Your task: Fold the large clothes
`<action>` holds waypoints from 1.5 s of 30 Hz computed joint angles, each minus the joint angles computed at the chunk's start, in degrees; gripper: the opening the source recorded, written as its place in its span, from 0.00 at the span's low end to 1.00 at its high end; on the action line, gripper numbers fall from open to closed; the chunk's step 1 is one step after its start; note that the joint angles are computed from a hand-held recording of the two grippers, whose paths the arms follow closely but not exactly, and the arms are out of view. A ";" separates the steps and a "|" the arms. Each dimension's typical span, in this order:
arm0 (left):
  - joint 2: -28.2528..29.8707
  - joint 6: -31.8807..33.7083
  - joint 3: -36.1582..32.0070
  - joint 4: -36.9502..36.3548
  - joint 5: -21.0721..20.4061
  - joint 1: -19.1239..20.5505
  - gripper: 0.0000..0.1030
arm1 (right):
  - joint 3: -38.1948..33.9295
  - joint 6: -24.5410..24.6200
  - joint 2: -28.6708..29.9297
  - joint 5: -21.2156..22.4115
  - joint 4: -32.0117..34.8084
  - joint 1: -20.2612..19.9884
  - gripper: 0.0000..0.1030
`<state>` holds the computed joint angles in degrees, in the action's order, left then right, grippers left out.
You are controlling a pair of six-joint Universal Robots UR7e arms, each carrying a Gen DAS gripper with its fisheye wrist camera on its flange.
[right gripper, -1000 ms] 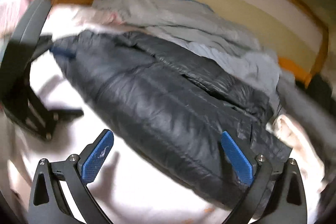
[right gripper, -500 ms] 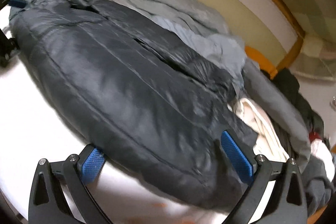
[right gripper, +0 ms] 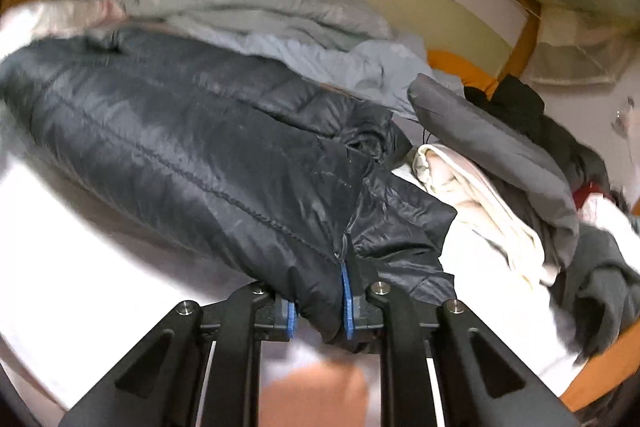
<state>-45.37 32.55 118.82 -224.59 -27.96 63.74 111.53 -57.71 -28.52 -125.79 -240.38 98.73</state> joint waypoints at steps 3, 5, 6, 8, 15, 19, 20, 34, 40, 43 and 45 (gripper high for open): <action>-3.55 -3.24 4.70 0.93 -1.09 -1.74 0.12 | 3.56 -0.73 -0.63 -0.64 -3.31 0.78 0.17; -6.70 -6.58 7.05 4.16 -1.92 -2.50 0.13 | 4.65 -2.24 -1.09 -0.53 -4.86 1.35 0.17; -8.17 -7.91 7.44 6.82 -2.07 -2.73 0.13 | 4.74 -2.23 -1.72 -0.39 -5.03 1.80 0.18; -9.67 -8.46 6.70 10.38 -1.84 -3.30 0.13 | 4.51 0.95 -3.32 -0.38 -3.09 2.64 0.18; -9.06 -0.74 -5.59 17.03 -4.05 -2.67 0.22 | -4.74 3.03 -6.97 -1.62 11.32 4.97 0.20; -4.37 3.85 -16.81 20.38 -5.00 -0.34 0.35 | -15.77 2.77 -4.60 -2.10 19.98 4.44 0.23; -2.85 4.57 -19.94 21.43 -5.28 0.41 0.36 | -19.11 2.41 -3.31 -2.21 21.38 4.23 0.25; 1.83 13.26 -25.90 -0.44 -19.70 8.54 0.79 | -26.81 -0.99 3.54 13.15 0.51 -2.14 0.82; -3.38 14.53 -16.66 -9.05 -25.30 6.81 0.75 | -10.93 12.74 -4.80 31.66 -11.84 -5.29 1.00; -6.73 9.64 -11.73 -4.11 -31.46 7.03 0.75 | -6.05 14.14 -8.02 33.28 -7.34 -5.74 1.00; -6.49 9.90 -11.36 -1.77 -32.88 6.72 0.75 | -4.47 14.14 -8.80 34.42 -3.31 -6.24 0.98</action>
<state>-51.86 42.45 107.45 -226.36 -60.83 70.46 107.06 -43.57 -37.32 -91.37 -243.69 92.49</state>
